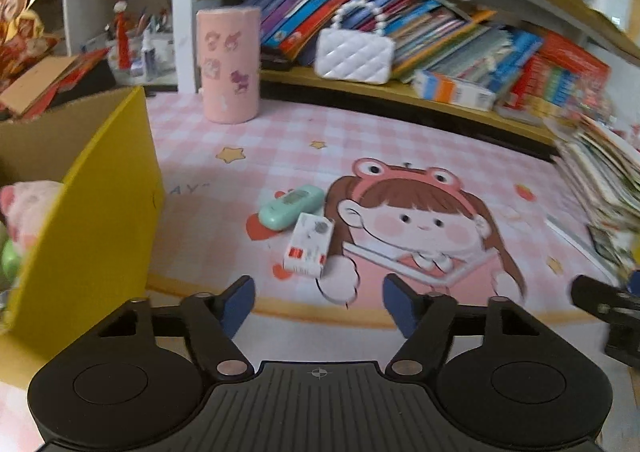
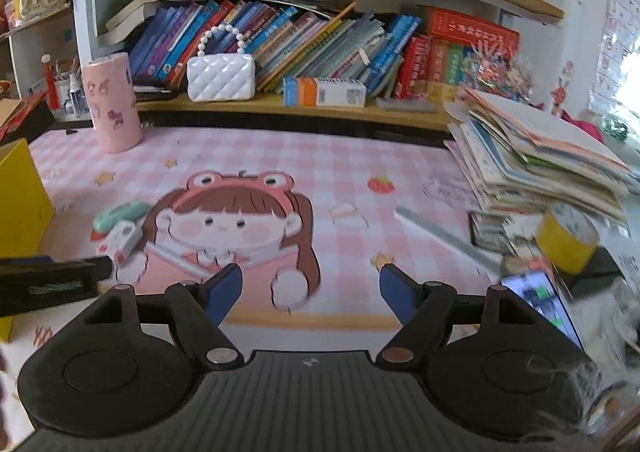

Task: Organize objects
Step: 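Move both tools back toward the mint-green case and white staples box, then grasp the white staples box with the left tool while the right tool grasps the mint-green case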

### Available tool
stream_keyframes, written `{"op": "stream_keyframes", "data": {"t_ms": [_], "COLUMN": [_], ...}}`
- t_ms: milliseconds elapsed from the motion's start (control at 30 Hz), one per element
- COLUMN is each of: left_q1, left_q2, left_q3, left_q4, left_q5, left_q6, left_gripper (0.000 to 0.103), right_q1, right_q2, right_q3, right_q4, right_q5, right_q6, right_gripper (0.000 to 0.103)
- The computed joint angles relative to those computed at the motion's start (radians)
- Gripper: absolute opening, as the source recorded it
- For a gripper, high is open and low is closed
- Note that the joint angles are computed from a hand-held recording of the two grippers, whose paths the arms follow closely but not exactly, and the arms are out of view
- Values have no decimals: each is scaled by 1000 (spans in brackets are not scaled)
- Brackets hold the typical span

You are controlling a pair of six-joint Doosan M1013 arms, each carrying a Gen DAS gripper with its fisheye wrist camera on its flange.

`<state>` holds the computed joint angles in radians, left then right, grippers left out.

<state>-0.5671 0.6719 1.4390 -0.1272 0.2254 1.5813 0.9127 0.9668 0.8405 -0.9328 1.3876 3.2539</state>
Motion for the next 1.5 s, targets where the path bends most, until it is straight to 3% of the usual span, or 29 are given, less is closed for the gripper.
{"op": "stream_keyframes", "data": {"t_ms": [167,233,333,367,433,633,700,800,967,1067,1233,1267,1333,1500], "left_q1": [-14,-24,-32,-32,-30,-2,13,29,42,44,47,48,51,61], "left_q2": [64,81,105,114,126,66,33,-19,-79,-100,-124,-127,-134,-148], "left_q3": [-84,-103,-135,-148,-166,-85,-46,25,108,136,170,176,187,206], "left_q4": [202,348,448,451,446,197,33,-91,-29,11,-45,-60,-79,-200], "left_q5": [37,38,55,67,87,21,25,29,33,29,13,10,5,-7], "left_q6": [-226,-353,-432,-433,-420,-213,-61,63,-14,-59,-15,-5,8,125], "left_gripper": [57,57,55,52,32,27,27,28,28,28,28,28,28,28], "right_q1": [-22,-29,-36,-38,-43,-61,-72,-95,-128,-143,-156,-158,-161,-150], "right_q2": [-8,-11,-12,-13,-13,-13,-6,13,98,161,247,255,279,236], "right_q3": [10,11,12,13,14,23,18,-3,-128,-233,-388,-401,-448,-360], "right_q4": [-30,-36,-44,-45,-48,-50,-41,-3,99,184,275,285,318,241], "right_q5": [-58,-80,-105,-112,-129,-227,-292,-417,-555,-584,-535,-536,-512,-560], "right_q6": [-27,-38,-52,-57,-68,-95,-124,-209,-432,-602,-711,-714,-744,-651], "right_gripper": [74,74,75,75,75,75,75,79,88,90,85,83,68,67]}}
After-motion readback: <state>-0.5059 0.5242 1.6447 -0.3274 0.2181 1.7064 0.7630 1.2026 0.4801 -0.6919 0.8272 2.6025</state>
